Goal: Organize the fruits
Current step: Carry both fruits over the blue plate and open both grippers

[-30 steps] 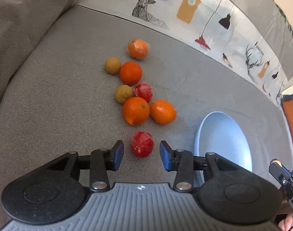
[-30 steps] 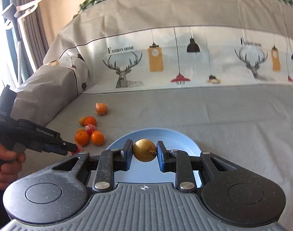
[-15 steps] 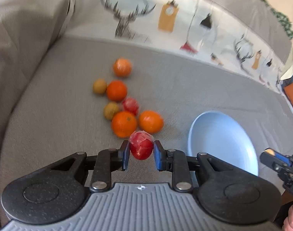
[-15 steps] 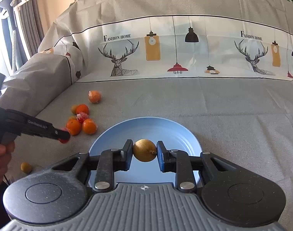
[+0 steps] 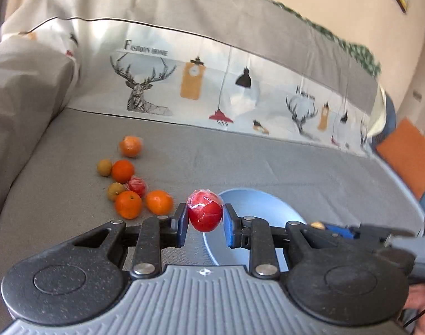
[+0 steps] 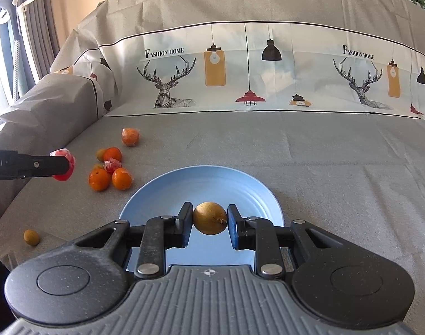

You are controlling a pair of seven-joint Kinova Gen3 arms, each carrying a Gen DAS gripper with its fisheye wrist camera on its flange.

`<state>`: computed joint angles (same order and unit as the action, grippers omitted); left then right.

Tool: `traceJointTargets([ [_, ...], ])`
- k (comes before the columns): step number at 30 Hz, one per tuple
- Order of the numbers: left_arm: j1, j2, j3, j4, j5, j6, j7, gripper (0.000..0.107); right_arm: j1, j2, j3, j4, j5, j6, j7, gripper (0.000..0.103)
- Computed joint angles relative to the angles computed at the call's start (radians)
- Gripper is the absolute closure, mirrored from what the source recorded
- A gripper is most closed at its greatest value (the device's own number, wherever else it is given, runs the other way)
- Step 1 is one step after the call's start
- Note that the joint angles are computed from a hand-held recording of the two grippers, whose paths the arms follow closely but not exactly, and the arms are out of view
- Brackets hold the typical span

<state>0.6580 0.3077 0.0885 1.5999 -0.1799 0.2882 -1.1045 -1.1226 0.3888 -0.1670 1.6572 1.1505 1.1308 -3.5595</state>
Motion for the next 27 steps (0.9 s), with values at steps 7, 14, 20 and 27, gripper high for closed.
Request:
traceJointTargets([
  [7, -0.007, 0.055, 0.014, -0.058, 0.006, 0.057, -0.022, 0.079, 0.006, 0.018, 0.007, -0.029, -0.023, -0.005, 0.041, 0.075],
  [14, -0.060, 0.079, 0.089, -0.060, 0.083, 0.039, -0.134, 0.079, 0.011, 0.021, 0.016, -0.028, -0.039, -0.017, 0.058, 0.075],
  [20, -0.055, 0.092, 0.099, -0.063, 0.113, 0.038, -0.205, 0.079, 0.009, 0.026, 0.022, -0.037, -0.049, -0.019, 0.077, 0.075],
  [27, -0.061, 0.101, 0.111, -0.067, 0.149, 0.040, -0.260, 0.079, 0.012, 0.024, 0.026, -0.034, -0.057, -0.025, 0.079, 0.075],
])
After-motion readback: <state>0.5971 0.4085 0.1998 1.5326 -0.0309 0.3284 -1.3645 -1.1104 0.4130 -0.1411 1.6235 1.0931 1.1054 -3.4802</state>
